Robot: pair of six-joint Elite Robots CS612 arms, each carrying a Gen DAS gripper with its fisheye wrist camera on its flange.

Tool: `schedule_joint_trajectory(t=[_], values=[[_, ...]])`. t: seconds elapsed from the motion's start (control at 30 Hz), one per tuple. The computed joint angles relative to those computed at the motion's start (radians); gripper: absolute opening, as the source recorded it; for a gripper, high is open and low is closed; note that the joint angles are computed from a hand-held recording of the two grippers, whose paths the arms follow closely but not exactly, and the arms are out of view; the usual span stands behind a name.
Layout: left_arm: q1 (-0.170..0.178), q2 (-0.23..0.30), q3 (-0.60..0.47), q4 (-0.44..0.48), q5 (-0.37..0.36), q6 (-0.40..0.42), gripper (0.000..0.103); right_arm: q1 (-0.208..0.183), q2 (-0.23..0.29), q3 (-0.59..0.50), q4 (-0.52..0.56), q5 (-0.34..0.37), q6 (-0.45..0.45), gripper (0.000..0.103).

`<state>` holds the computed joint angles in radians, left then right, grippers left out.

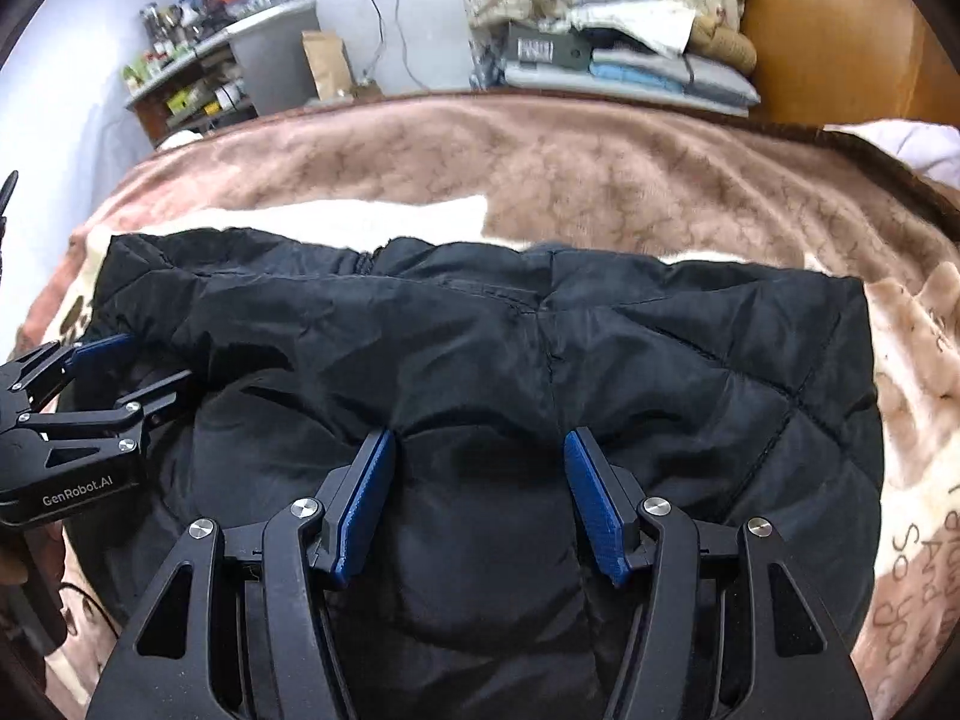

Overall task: Fold large clothes
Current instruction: 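Open both grippers and press the folded hem flat onto the jacket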

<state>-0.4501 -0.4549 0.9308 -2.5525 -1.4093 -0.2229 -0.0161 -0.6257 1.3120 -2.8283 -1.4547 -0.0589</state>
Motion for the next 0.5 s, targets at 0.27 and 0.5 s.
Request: schedule_joint_trajectory(t=[0.27, 0.5], values=[[0.001, 0.038, -0.060, 0.062, 0.007, -0.007, 0.079, -0.002, 0.038, -0.076, 0.151, 0.008, 0.023, 0.059], [-0.005, 0.026, -0.034, 0.031, 0.030, -0.015, 0.078, 0.003, 0.036, -0.074, 0.155, -0.015, -0.013, 0.059]])
